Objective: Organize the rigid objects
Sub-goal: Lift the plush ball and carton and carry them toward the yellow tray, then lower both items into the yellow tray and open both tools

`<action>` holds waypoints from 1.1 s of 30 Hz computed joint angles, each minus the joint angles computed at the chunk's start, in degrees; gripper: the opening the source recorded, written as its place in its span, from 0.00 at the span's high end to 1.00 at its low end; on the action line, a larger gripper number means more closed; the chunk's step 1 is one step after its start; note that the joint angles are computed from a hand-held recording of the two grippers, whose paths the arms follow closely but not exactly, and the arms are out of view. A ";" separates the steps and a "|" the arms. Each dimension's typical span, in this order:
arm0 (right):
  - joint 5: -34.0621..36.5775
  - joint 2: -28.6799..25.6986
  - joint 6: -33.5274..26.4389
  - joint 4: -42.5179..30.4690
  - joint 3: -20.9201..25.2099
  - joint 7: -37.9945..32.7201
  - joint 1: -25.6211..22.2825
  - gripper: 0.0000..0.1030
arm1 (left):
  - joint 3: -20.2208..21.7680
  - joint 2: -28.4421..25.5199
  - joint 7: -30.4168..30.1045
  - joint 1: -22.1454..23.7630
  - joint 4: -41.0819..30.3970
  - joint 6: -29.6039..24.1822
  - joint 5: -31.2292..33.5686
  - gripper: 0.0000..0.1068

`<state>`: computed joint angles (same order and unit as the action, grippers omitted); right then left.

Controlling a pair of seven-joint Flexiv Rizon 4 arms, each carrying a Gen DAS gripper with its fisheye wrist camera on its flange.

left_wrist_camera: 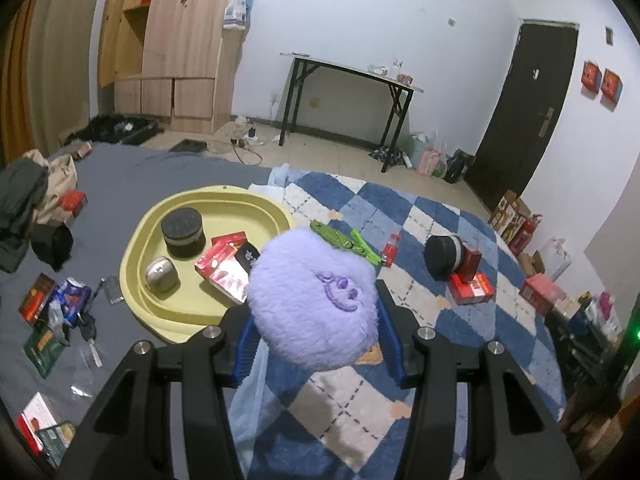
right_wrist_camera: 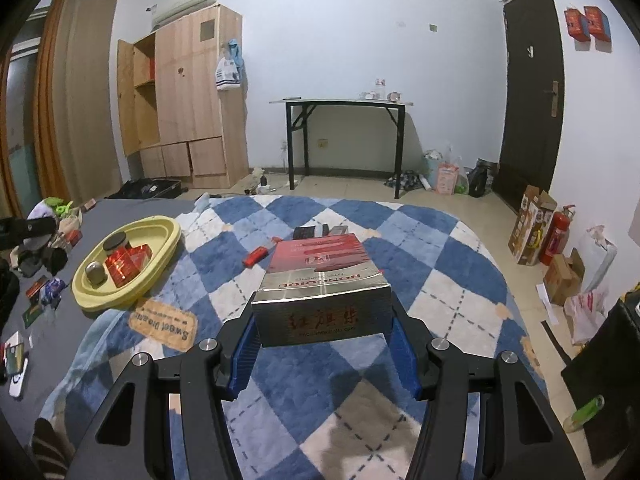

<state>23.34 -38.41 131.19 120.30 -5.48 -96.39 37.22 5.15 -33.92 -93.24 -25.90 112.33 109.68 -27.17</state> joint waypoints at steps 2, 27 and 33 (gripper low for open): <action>-0.17 0.13 -0.21 -0.13 -0.04 -0.17 0.06 0.45 | -0.81 0.11 -0.67 0.95 0.24 0.30 0.28 0.50; -2.74 -2.37 -2.65 -2.05 -1.16 0.47 0.48 0.45 | -4.84 -0.84 -4.47 6.45 -1.75 -0.52 5.09 0.50; -3.38 -2.63 -3.01 -2.57 -1.13 0.56 0.74 0.45 | -2.69 -0.82 -4.54 5.89 -2.41 -1.20 4.86 0.50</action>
